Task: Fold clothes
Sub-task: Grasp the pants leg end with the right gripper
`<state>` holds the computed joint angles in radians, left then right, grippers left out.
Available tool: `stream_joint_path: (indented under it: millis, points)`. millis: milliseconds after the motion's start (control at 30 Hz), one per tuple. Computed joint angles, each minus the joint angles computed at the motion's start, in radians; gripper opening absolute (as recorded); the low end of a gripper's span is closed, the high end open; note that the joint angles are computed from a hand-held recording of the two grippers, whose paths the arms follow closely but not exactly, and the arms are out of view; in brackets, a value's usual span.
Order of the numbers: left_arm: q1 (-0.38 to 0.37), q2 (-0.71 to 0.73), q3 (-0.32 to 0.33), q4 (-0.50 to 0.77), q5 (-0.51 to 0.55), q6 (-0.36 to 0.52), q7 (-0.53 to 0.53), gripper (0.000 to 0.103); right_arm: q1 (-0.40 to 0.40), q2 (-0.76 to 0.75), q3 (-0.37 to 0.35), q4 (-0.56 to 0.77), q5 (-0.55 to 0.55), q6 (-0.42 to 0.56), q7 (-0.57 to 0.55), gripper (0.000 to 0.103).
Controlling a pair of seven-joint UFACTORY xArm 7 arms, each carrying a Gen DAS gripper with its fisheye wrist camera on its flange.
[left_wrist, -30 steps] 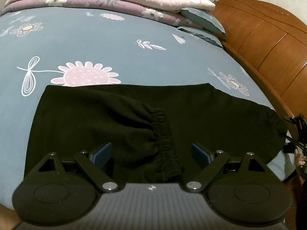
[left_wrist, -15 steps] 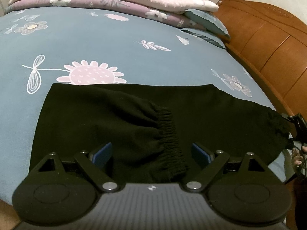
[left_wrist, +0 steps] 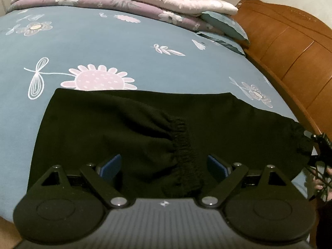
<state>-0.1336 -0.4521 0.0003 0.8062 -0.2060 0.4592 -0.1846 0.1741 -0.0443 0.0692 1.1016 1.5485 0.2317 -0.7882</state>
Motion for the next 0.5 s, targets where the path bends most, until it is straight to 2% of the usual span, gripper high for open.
stream_joint_path:
  millis: [200,433,500]
  points:
    - [-0.013,-0.013,0.014,-0.014,-0.026,-0.012,0.007,0.089,0.014,0.013,0.015,0.008,-0.055,-0.076,0.089,0.103]
    - [-0.004,-0.043,0.017,-0.035,-0.017,-0.028,0.007,0.089,0.01,0.018,0.006,0.005,-0.26,-0.05,0.3,0.103]
    - [-0.006,-0.048,0.023,-0.042,-0.022,-0.033,0.013,0.089,0.014,0.019,0.012,-0.003,-0.333,-0.07,0.354,0.102]
